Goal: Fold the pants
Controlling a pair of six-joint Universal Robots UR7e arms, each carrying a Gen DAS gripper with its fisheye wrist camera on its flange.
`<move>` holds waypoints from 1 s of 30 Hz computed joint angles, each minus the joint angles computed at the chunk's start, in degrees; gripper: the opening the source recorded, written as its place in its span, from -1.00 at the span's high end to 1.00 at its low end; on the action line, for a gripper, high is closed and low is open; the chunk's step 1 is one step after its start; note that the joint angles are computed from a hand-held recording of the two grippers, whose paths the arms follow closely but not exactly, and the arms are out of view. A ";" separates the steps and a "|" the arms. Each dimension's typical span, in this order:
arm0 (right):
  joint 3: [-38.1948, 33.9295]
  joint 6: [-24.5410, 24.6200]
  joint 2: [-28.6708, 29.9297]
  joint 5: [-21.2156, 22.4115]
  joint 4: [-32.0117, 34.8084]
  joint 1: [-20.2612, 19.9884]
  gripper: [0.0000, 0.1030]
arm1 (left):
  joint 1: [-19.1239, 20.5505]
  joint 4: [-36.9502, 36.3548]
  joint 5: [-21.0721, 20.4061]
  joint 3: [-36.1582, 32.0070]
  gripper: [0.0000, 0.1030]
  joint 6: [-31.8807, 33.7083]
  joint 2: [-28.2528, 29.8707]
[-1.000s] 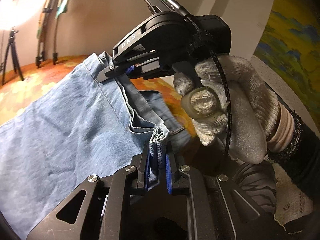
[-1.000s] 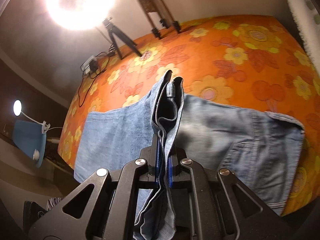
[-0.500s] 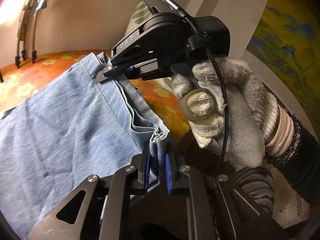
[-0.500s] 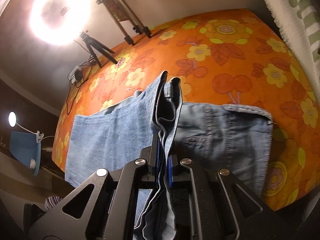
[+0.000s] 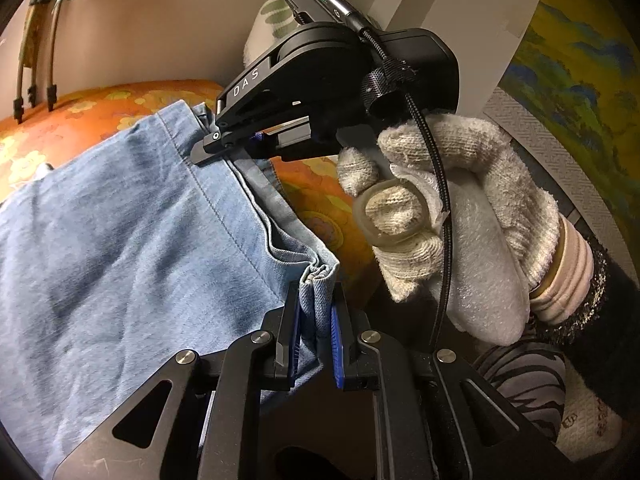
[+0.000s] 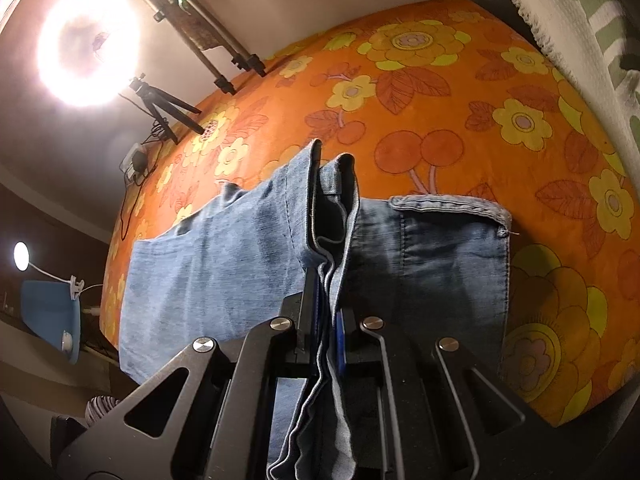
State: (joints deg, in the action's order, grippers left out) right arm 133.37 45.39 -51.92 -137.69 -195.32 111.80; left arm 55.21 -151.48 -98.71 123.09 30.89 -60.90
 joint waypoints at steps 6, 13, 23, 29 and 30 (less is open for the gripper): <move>1.30 -0.51 0.85 0.30 -3.66 -1.20 0.87 | -0.44 0.80 0.79 0.05 0.78 -0.14 -0.01; 2.32 -0.63 1.28 0.52 -5.42 -2.20 0.87 | -1.77 0.48 1.44 0.16 0.78 -1.57 0.73; 3.46 2.46 -0.35 -6.36 -5.85 0.66 0.22 | -3.81 2.99 1.53 0.19 0.62 -2.94 0.85; 3.03 -3.99 0.94 -6.81 -14.74 0.72 0.22 | -4.26 6.59 1.63 0.08 0.54 -2.44 -1.73; 2.29 -5.10 1.08 -6.53 -14.30 0.28 0.22 | -4.05 7.73 1.85 -0.24 0.54 -2.21 -2.77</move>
